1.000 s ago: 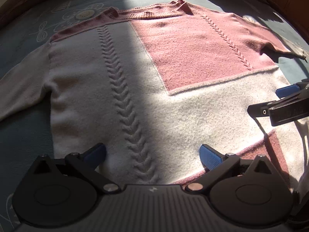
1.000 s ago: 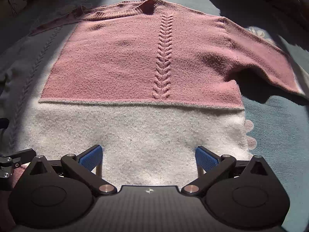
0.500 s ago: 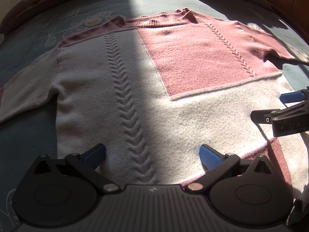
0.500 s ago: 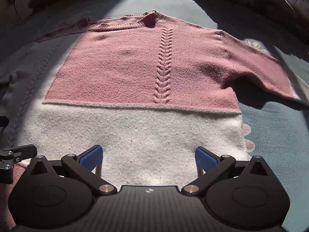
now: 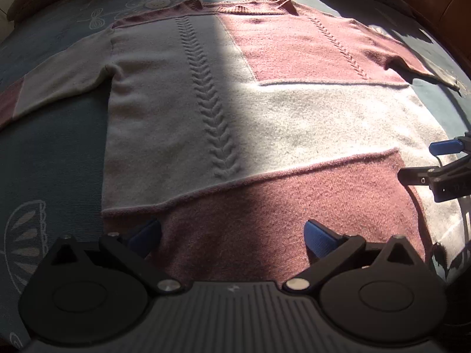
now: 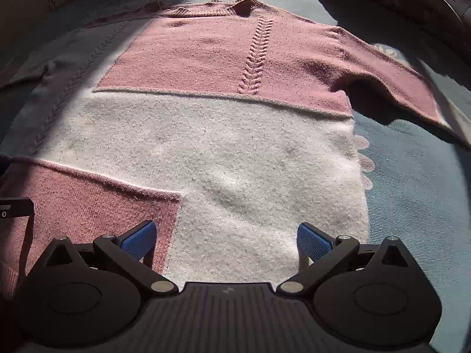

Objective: Fold clothes

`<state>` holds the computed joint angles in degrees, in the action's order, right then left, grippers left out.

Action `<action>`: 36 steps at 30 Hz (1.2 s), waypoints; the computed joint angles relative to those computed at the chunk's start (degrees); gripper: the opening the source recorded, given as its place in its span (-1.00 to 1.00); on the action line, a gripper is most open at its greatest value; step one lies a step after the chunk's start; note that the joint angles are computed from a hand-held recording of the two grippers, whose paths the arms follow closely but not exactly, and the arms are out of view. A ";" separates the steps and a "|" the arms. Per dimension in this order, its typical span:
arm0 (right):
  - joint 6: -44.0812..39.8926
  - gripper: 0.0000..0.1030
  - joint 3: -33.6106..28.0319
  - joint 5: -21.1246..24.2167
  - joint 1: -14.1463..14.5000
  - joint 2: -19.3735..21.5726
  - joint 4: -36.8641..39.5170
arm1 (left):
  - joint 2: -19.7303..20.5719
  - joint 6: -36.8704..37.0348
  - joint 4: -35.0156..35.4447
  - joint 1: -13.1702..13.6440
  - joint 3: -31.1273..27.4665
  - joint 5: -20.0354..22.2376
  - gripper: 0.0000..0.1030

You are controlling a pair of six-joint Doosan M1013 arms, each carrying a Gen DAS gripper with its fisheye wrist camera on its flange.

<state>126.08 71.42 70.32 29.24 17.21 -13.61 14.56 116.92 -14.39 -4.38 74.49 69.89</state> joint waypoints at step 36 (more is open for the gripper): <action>4.28 1.00 -0.09 1.98 0.51 0.03 -0.03 | 7.47 -4.16 -3.02 0.68 -8.03 -7.19 0.98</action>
<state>130.36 71.33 72.30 29.75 17.24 -13.65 22.03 112.76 -17.41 -3.70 66.46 62.70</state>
